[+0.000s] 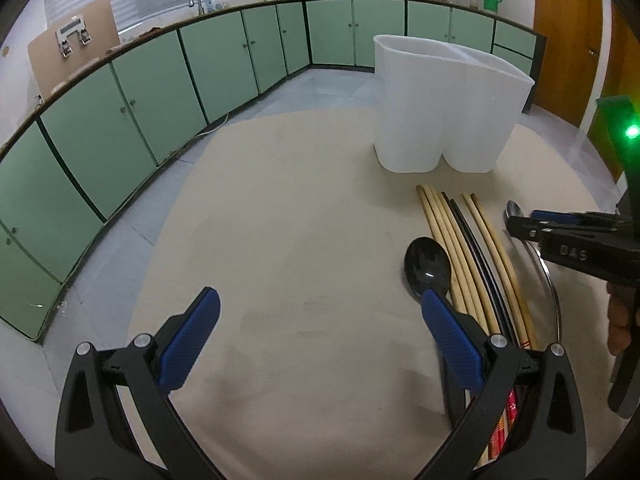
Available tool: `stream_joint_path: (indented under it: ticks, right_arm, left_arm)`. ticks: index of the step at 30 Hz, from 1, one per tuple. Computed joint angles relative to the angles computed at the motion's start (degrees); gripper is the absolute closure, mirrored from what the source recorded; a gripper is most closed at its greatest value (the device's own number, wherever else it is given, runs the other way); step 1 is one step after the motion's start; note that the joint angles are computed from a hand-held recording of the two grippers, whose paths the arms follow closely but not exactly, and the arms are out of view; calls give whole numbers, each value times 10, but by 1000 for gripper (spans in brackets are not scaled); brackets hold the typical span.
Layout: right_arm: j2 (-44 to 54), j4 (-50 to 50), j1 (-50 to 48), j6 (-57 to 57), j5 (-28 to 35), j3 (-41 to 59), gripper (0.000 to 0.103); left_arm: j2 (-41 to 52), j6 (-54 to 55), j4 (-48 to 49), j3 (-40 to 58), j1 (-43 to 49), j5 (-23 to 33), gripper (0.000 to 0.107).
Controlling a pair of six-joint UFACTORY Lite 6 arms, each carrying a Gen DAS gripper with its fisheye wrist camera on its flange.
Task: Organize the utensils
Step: 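Grasp the black spoon with the left tool while the right tool grasps the steel spoon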
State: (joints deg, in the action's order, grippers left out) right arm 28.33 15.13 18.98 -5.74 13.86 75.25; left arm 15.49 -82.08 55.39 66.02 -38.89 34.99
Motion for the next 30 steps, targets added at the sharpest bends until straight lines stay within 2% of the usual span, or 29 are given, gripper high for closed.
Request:
stream_joint_path:
  ticks: [3,5,13,16,19,24,30]
  right_arm:
    - [0,-90,12,79,-13,-1,75]
    - [-1,-94,15,86,-14,-2,75]
    - [-56,67,-3,-67,-8,-63,75]
    - [-61,87,-7,-84,-5,-69,75]
    - [-64,66,-1,-63,-9,-73,75]
    - [-56,0,12,5,-13,-61,75]
    - [-58,-83,32,86,-7,-56,73]
  left_arm:
    - [4,8,-9,3,3,-19,9]
    - [18,16,-15,16,1,-24,9]
    - [119,64,-54,99,-8,-17,9]
    - [150,77,-68,120,-4,-19,9]
    - [160,65,-67,129,3,-29,9]
    - [166,30,-35,136,14,4,9]
    - [151,64,-64,127,37,-27,9]
